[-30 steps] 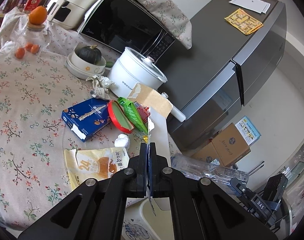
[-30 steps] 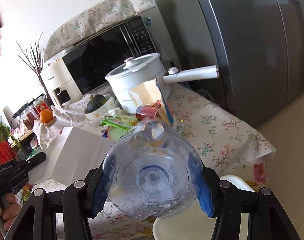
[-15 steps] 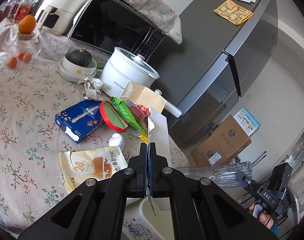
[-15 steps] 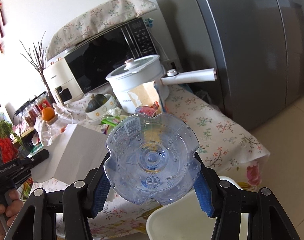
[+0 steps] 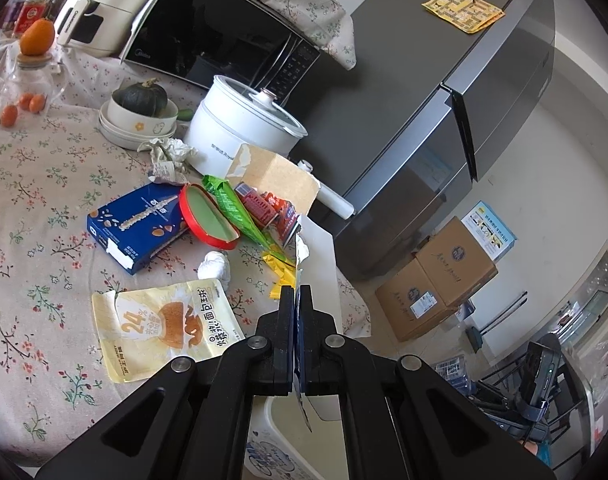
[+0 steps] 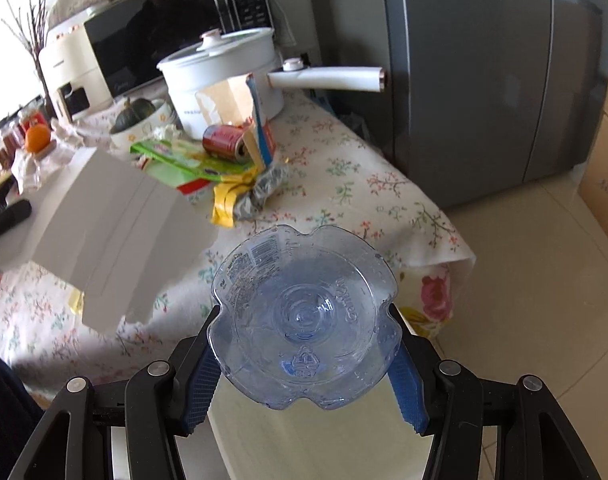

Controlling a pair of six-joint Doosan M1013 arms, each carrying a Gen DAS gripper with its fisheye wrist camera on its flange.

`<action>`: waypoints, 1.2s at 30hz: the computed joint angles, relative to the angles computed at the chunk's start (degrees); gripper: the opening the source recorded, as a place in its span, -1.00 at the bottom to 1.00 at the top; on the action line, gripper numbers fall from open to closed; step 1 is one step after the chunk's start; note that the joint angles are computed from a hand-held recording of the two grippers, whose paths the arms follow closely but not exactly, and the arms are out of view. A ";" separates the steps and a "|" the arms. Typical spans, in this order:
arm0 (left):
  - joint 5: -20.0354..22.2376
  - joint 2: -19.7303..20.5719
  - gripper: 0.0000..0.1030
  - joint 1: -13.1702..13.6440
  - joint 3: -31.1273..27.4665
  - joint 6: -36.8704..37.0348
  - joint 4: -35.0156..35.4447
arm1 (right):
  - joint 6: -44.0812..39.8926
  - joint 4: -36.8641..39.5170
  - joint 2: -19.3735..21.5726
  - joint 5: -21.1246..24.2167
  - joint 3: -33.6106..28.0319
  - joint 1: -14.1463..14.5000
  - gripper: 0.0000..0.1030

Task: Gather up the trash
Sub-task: 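Lift the bottle with the right gripper while the left lifts the white box, then lower the bottle into the white bin and open the right gripper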

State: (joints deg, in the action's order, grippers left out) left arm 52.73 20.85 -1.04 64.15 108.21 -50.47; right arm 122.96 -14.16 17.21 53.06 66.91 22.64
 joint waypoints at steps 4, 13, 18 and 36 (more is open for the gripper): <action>0.07 0.02 -0.99 -0.45 -0.10 0.95 0.33 | -7.27 5.68 1.41 7.47 -1.21 -0.76 0.24; 0.76 0.77 -0.99 -1.22 -0.79 0.16 3.48 | -10.71 12.01 12.57 28.97 -7.78 -0.65 0.24; 0.44 0.96 -0.99 -1.20 -0.97 0.02 4.41 | -10.36 14.04 14.90 32.00 -9.58 -1.29 0.24; 1.56 1.47 -0.99 -1.43 -1.62 -0.26 5.04 | -6.57 15.84 19.21 40.74 -13.30 -4.64 0.26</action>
